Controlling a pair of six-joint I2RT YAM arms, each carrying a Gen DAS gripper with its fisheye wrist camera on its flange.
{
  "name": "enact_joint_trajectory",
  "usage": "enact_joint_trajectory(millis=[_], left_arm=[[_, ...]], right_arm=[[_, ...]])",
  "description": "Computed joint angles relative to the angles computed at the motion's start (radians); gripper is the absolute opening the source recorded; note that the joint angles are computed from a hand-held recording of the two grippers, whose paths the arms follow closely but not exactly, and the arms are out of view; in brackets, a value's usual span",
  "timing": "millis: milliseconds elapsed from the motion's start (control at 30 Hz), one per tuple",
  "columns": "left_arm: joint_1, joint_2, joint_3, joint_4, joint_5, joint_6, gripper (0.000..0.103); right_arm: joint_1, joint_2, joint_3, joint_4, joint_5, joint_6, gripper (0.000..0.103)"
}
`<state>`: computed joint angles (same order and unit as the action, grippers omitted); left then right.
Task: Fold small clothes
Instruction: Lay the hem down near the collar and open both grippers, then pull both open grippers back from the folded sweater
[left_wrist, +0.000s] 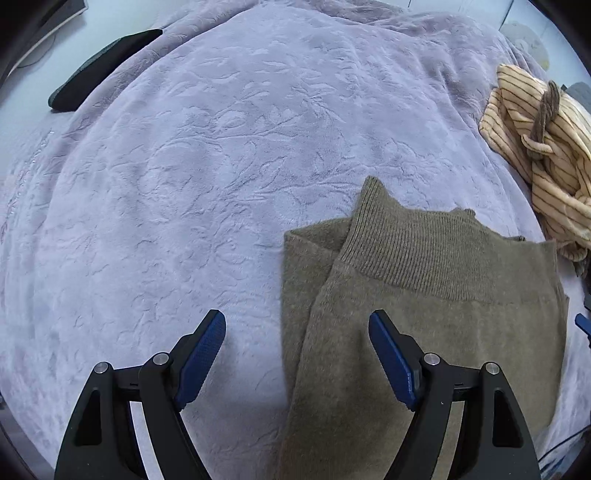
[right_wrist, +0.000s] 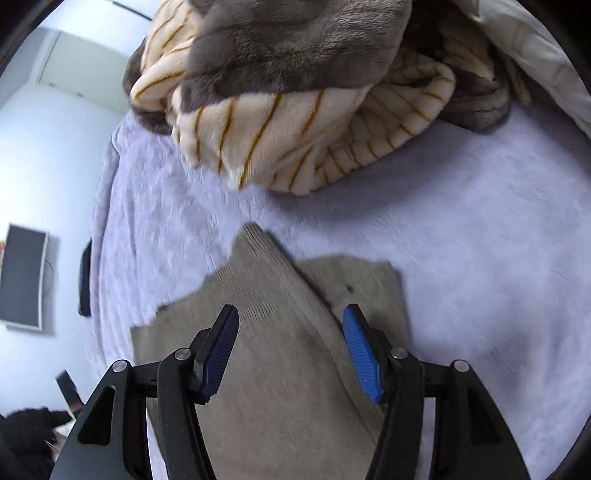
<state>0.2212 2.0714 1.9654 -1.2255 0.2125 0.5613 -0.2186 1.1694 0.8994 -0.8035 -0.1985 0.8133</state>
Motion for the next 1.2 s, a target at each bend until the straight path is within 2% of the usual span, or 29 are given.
enact_joint_trajectory(millis=[100, 233, 467, 567, 667, 767, 967, 1033, 1200], left_arm=[[0.033, -0.058, -0.078, 0.007, -0.005, 0.038, 0.08], [0.069, -0.138, -0.204, -0.015, -0.014, 0.096, 0.08], [0.104, -0.278, -0.417, -0.044, -0.038, 0.175, 0.08], [0.121, -0.339, -0.485, -0.042, -0.051, 0.207, 0.08], [0.151, -0.389, -0.512, -0.058, -0.039, 0.246, 0.08], [0.179, -0.413, -0.508, -0.086, -0.029, 0.269, 0.08], [0.245, -0.439, -0.485, -0.165, -0.01, 0.323, 0.08], [0.264, -0.456, -0.488, -0.186, -0.009, 0.348, 0.08], [0.309, -0.487, -0.501, -0.232, -0.007, 0.404, 0.08]], right_arm=[[0.063, -0.087, -0.031, -0.089, 0.032, 0.033, 0.063], [0.199, -0.191, -0.104, -0.149, 0.067, 0.16, 0.063], [0.464, -0.182, -0.162, -0.243, 0.159, 0.363, 0.063], [0.511, -0.185, -0.183, -0.309, 0.143, 0.403, 0.063], [0.589, -0.26, -0.201, -0.349, 0.139, 0.515, 0.063], [0.729, -0.305, -0.185, -0.405, 0.171, 0.647, 0.07], [1.005, -0.29, -0.107, -0.465, 0.229, 0.882, 0.073], [1.075, -0.26, -0.068, -0.472, 0.251, 0.937, 0.077], [1.145, -0.145, 0.035, -0.466, 0.275, 0.937, 0.079]])
